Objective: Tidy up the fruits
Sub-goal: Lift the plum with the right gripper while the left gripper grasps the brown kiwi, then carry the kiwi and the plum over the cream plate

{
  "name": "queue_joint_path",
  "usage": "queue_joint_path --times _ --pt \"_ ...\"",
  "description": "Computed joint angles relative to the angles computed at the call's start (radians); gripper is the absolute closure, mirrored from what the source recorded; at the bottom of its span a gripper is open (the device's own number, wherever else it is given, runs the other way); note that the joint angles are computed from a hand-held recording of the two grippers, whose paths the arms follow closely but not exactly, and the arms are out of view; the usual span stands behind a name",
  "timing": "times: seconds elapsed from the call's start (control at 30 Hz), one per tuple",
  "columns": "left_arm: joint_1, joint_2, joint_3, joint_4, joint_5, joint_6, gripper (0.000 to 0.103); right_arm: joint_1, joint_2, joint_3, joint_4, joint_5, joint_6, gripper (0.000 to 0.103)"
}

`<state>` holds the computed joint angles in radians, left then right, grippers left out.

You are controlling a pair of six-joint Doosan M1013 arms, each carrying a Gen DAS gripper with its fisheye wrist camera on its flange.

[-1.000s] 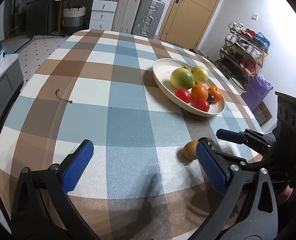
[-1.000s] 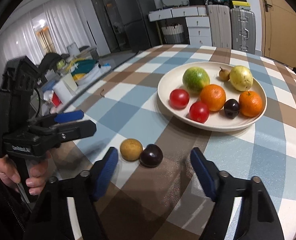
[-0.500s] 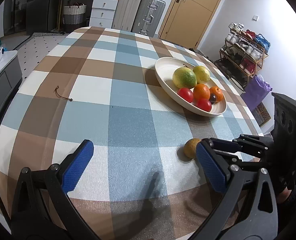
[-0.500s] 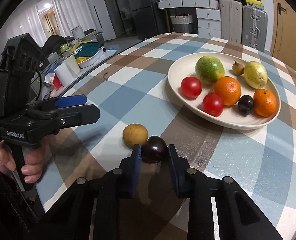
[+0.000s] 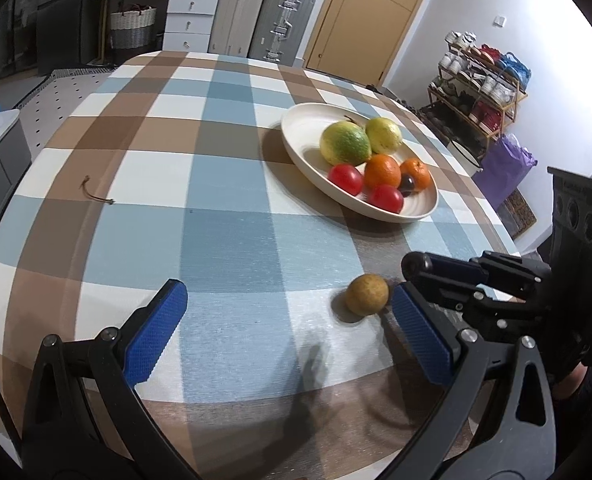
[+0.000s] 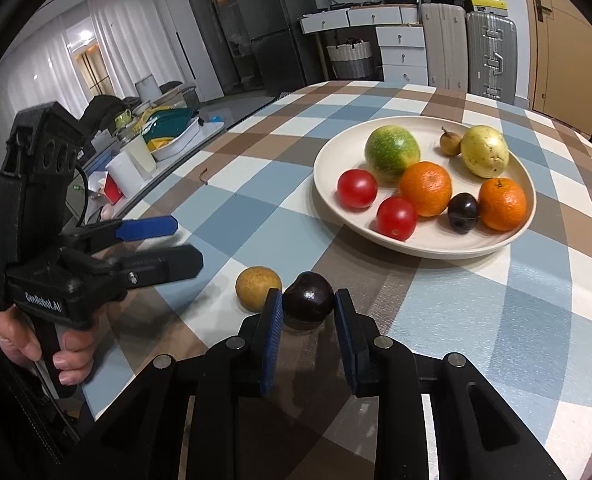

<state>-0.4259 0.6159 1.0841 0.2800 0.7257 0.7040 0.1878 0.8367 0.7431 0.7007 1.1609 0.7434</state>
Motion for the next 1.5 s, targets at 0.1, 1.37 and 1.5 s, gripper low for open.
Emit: queue_joint_path --times 0.1,1.37,1.5 --pt "-0.002 0.012 -0.021 -0.023 0.014 0.032 0.001 -0.007 0.001 -0.004 0.017 -0.003 0.01 0.077" --pt "-0.007 0.138 -0.262 -0.186 0.178 0.27 0.078 -0.07 0.018 -0.031 0.163 -0.009 0.042 0.077" --pt "-0.002 0.147 -0.297 -0.179 0.183 0.264 0.078 -0.073 0.034 -0.066 0.175 0.004 0.053 0.077"
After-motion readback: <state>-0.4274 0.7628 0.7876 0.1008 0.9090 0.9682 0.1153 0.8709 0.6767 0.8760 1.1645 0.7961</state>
